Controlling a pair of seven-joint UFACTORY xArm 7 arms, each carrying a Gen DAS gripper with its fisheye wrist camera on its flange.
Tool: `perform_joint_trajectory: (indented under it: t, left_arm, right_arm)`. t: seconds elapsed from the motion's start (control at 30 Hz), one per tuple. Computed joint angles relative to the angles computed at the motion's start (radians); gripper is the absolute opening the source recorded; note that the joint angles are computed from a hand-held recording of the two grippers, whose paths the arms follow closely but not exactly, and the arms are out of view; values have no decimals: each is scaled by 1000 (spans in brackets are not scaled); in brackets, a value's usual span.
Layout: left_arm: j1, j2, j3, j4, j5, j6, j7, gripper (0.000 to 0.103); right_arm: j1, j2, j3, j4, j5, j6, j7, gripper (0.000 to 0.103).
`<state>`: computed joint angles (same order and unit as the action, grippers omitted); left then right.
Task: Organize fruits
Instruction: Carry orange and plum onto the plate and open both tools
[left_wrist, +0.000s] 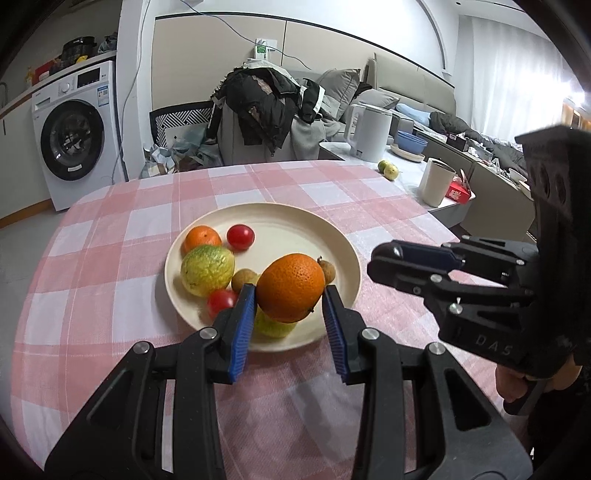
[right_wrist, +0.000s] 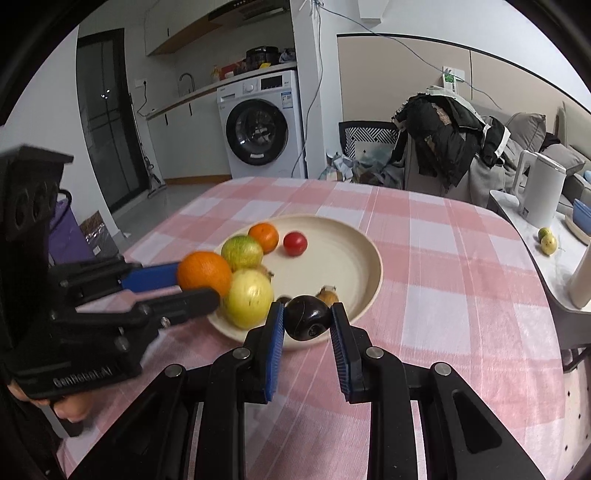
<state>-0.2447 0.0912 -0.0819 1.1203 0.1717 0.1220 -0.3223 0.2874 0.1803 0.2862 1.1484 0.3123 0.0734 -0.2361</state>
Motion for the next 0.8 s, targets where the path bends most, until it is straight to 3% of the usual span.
perform_joint_trajectory:
  t: [0.1, 0.43, 0.8]
  left_arm:
    - [2, 27, -4, 40, -15, 14, 14, 34]
    - [-21, 135, 51, 169, 26, 45, -26, 34]
    - [-17, 264, 55, 299, -10, 96, 19, 34]
  right_arm:
    - [-20, 24, 15, 42, 27, 15, -17, 26]
    - [-9, 118, -14, 163, -31, 53, 58, 26]
    - [-3, 230, -32, 293, -76, 122, 136, 26]
